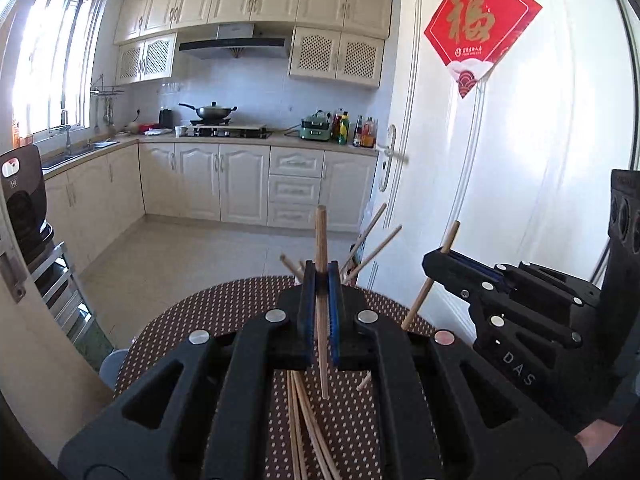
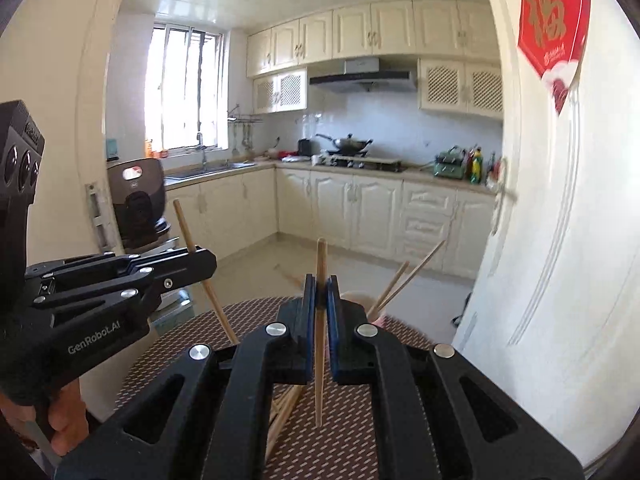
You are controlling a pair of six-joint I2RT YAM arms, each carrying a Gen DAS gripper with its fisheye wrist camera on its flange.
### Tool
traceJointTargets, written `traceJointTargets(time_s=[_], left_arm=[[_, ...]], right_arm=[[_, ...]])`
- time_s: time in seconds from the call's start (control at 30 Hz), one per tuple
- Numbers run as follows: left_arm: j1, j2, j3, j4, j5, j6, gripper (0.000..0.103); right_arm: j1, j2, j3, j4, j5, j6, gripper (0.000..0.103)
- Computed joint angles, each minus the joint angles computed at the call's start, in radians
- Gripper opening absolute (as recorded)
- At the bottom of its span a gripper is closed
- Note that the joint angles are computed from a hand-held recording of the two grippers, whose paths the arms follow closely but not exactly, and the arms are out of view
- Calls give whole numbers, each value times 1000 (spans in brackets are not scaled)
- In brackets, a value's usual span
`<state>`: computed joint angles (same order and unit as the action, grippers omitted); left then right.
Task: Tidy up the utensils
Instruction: 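Lift the left chopstick upright into the pink cup while the right tool inserts its own, then open the left gripper releasing the chopstick into the cup while the right gripper opens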
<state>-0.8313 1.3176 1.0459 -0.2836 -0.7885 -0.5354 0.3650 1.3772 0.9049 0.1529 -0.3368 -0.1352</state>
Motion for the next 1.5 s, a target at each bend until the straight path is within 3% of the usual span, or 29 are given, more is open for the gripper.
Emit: traceJointTargets(time_s=[0.23, 0.47, 0.77, 0.97, 1.27, 1.5], left_arm=[[87, 99, 59, 182, 66, 144, 6], [150, 242, 184, 283, 39, 242, 6], [212, 398, 310, 390, 40, 288, 6], [234, 465, 305, 480, 42, 317, 6], [265, 506, 299, 441, 108, 283, 6], [256, 502, 276, 425, 80, 282, 7]], right_arm=[[-60, 91, 65, 113, 5, 35, 4], [-80, 215, 130, 242, 41, 111, 4], [-85, 329, 204, 359, 44, 186, 4], [-93, 380, 236, 414, 20, 245, 4], [-78, 430, 287, 378, 10, 239, 4], [-76, 456, 329, 311, 7, 232, 4]])
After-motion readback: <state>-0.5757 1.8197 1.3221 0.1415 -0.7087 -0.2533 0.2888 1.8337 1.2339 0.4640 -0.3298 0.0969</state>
